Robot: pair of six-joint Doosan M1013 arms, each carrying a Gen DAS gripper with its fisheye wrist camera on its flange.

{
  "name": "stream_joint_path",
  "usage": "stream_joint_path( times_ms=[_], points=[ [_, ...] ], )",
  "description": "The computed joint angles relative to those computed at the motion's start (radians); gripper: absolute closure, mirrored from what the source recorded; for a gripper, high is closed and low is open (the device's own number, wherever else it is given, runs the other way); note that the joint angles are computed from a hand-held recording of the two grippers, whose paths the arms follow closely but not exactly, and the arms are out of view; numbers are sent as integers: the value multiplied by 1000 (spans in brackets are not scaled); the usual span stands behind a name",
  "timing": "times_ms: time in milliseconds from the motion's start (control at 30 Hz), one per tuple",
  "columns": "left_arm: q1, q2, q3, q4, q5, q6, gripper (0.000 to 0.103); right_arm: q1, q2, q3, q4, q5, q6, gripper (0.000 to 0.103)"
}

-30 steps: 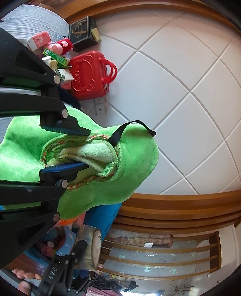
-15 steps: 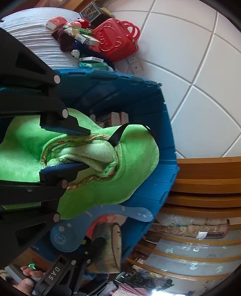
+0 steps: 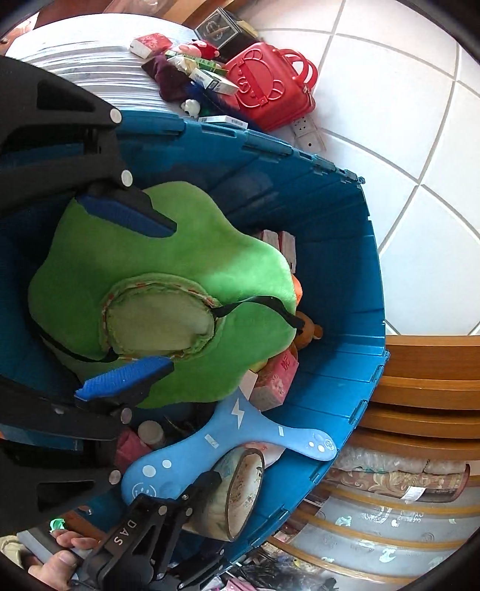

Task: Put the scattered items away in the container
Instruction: 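Lower and release the green cloth with the left tool while the right tool drops the tin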

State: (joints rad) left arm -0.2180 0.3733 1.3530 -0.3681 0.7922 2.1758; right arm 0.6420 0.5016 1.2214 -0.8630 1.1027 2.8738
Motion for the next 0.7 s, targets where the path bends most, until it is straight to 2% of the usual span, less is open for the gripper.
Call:
stream_joint_path(
  times_ms=[300,367,400,433,700],
  points=[
    [15,-64,93,-79,-104,60,37,0,-10,26,30,-28,-2,29],
    [22,-74,107,-100,-110,73,37,4,-14,31,21,-38,4,23],
    [25,-79,112,-107,-116,77,37,8,-15,32,11,-37,7,9],
    [28,-85,121,-117,-125,85,37,12,-16,33,-5,-32,14,0],
    [57,-132,179,-207,-190,143,36,43,-38,62,-101,-9,105,0]
  ],
)
